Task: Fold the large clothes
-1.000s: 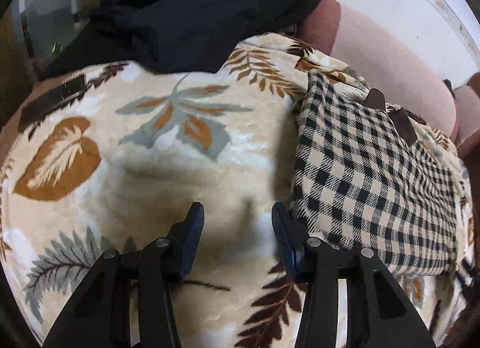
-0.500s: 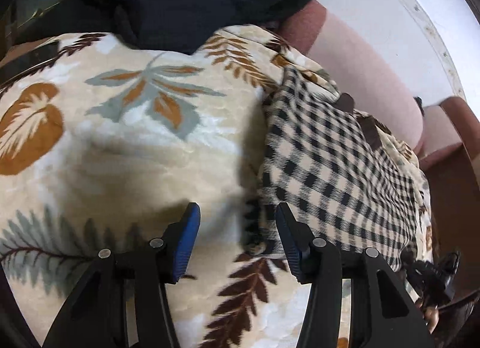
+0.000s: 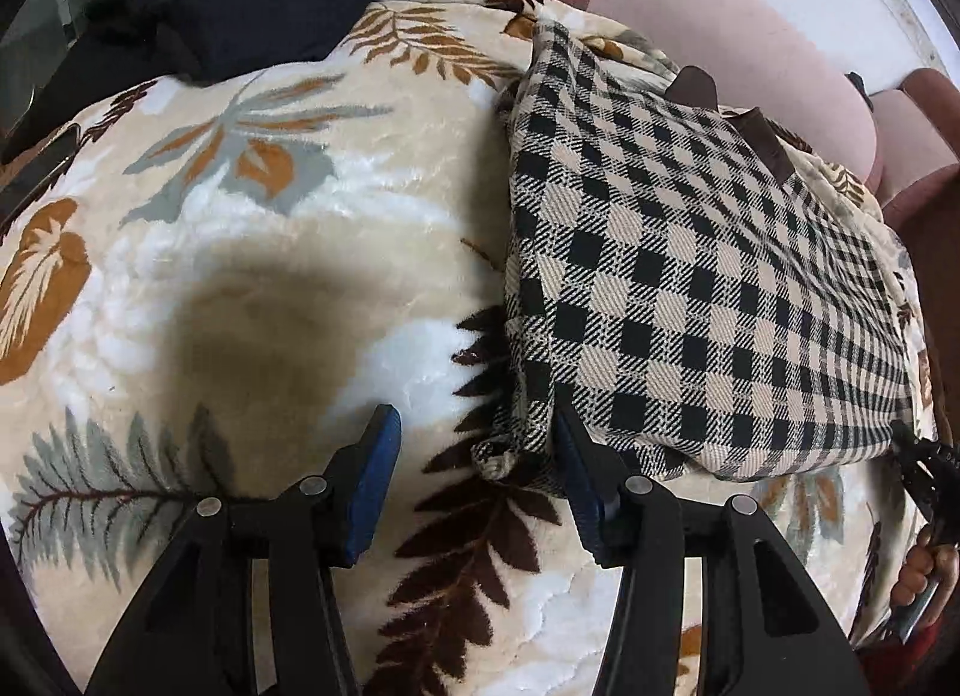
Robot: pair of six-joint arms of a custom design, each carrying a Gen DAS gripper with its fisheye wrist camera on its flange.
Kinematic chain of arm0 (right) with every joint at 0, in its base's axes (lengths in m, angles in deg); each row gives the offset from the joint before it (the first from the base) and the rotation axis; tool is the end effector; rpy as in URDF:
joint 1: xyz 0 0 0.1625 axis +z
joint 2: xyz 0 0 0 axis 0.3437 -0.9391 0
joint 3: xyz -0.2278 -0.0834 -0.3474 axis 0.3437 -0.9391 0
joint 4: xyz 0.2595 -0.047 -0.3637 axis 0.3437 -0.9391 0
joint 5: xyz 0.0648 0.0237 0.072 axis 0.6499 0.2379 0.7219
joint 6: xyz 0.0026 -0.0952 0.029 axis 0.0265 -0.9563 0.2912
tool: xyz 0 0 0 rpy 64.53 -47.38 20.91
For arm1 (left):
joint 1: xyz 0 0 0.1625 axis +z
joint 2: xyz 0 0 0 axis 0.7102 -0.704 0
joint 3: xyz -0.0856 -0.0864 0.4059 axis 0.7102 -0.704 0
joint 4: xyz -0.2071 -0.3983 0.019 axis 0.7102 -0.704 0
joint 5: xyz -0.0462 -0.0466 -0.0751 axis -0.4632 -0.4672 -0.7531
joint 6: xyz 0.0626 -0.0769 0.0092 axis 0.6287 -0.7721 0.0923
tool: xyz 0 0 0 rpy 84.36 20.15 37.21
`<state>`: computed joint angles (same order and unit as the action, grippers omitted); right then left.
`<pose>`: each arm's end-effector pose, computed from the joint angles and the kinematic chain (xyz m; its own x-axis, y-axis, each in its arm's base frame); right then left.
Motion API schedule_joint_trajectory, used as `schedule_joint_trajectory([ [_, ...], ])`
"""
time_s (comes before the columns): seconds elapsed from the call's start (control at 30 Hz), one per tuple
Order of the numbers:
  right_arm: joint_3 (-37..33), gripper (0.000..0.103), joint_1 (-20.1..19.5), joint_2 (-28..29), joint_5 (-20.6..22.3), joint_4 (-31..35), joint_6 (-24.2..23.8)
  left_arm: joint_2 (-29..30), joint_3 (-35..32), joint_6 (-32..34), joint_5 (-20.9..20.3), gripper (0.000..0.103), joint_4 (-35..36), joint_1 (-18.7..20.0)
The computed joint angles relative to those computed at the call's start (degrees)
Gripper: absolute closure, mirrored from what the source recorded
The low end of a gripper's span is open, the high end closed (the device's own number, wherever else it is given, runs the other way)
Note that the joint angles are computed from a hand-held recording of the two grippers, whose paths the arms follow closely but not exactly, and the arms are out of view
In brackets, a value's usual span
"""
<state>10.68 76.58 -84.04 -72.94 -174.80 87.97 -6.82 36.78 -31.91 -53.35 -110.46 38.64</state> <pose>0.2101 -0.7641 -0.0087 -0.9884 -0.0765 0.1311 -0.1206 0.9203 -0.3722 0.1410 -0.5938 0.3745 -0.7492 -0.4514 -0.4847 -0.0571 0.7731 -0.6317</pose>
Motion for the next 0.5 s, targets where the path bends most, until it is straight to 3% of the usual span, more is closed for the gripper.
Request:
schedule_joint_trajectory([
  [0.1, 0.77, 0.073, -0.20, -0.72, -3.91, -4.29, 3.26, -0.29, 0.13, -0.14, -0.15, 0.052, 0.00, 0.09],
  [0.27, 1.71, 0.070, -0.84, -1.67, -4.78, -6.63, 5.33, -1.36, 1.74, -0.35, 3.27, 0.052, -2.60, -1.54],
  [0.33, 2.84, 0.070, 0.30, -1.97, -8.19, -10.33, 3.43, -2.38, 3.64, 0.92, 6.47, 0.052, -6.01, -3.17],
  [0.5, 4.53, 0.068, 2.53, -2.12, -11.27, -15.38, -0.58, -4.41, 8.31, 4.54, 12.54, 0.052, -14.19, -7.41],
])
